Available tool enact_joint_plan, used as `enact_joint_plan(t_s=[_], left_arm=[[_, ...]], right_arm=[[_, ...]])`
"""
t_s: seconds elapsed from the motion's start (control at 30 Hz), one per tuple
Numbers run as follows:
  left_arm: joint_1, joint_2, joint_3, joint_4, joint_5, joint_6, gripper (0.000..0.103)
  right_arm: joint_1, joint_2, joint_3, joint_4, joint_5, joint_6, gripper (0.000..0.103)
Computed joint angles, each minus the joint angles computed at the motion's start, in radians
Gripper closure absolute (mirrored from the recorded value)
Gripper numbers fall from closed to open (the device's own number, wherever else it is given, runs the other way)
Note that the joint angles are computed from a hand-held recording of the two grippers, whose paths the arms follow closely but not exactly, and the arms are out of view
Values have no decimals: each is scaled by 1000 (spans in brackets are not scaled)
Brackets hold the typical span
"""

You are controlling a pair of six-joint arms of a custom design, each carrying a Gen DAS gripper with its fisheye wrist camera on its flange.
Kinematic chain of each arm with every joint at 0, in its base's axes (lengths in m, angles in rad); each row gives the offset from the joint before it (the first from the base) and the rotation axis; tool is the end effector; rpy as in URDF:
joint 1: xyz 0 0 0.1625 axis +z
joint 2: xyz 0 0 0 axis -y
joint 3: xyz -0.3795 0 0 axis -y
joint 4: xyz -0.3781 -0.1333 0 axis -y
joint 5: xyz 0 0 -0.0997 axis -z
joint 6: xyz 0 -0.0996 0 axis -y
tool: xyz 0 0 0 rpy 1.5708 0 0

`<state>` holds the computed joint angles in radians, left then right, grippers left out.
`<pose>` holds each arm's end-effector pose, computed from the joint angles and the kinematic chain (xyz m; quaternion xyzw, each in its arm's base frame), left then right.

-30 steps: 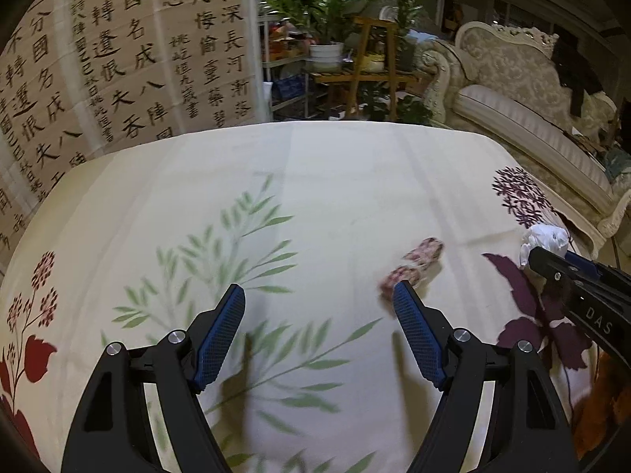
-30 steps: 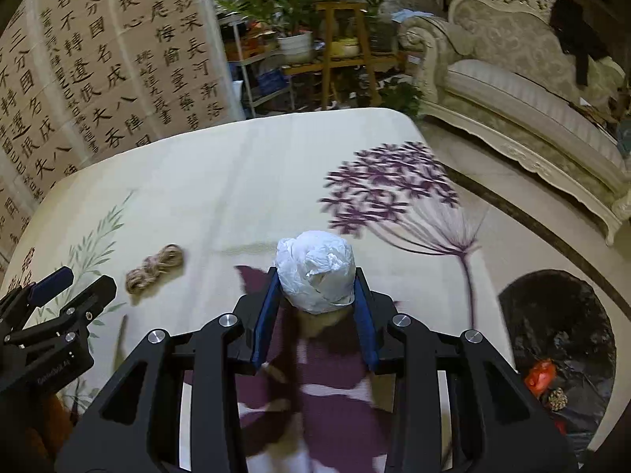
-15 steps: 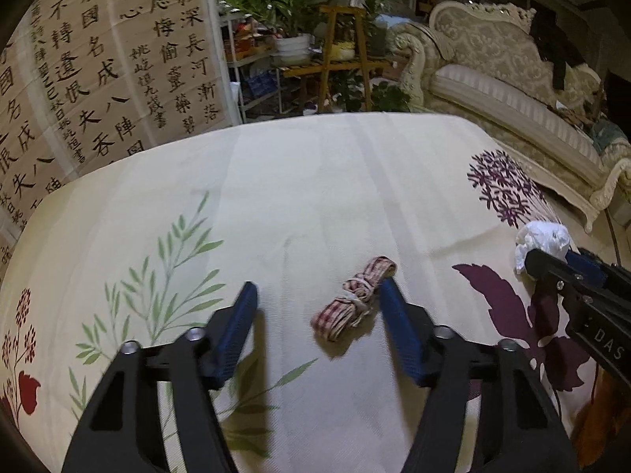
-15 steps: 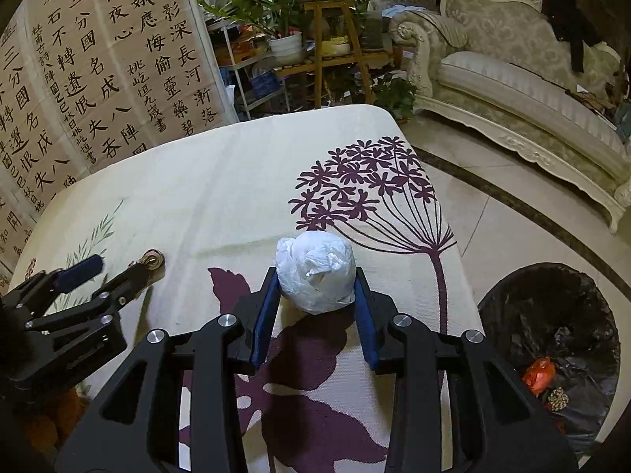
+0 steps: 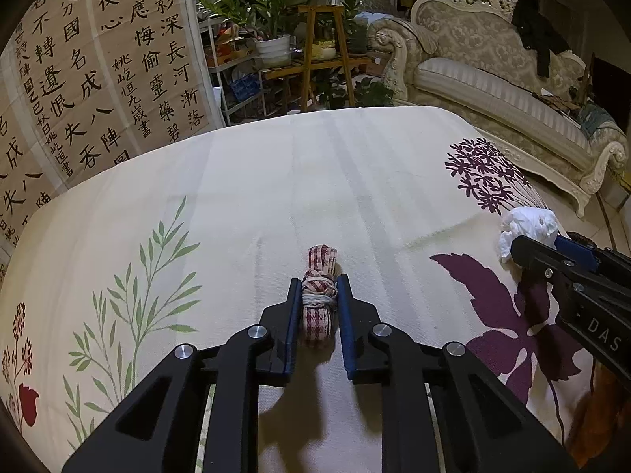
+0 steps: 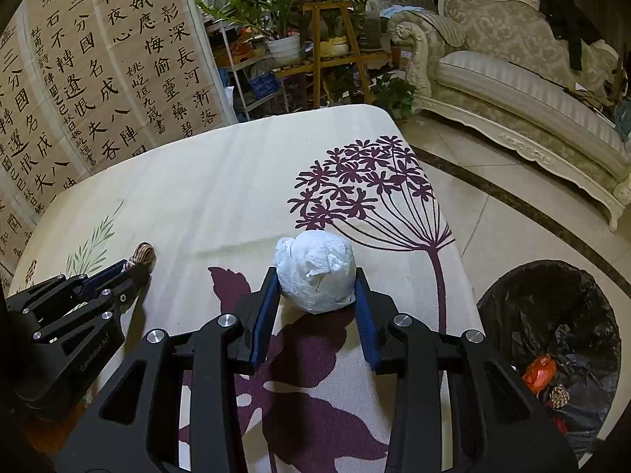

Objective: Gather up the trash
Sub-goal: 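Grasp the white tissue ball with the right tool while the left tool grasps the checkered rope knot, then carry the tissue and rope knot over the bin and open both tools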

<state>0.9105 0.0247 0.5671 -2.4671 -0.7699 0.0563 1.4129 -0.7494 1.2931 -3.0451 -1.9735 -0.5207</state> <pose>-0.3345 -0.7646 -0.0940 0.2638 0.8732 -0.2480 0.3263 -0.0224 -0.7401 0.2506 0.0697 -0.8775 0.3551 0.3149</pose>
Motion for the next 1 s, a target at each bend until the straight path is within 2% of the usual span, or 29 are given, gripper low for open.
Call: enact_joint_plan(t_s=[0.43,0.83,1.0], left_arm=[[-29,-127,253,-157,16,-34,84],[-90,-240,508,-308,27,-72,84],[-115,-268,581,-345,19,-88,84]], right_arm=[[8,-73,142,-84,-12,-7,68],[3,-180,336,-194,-28,-22,68],[-12,-239,427,-242,-24,-24,68]])
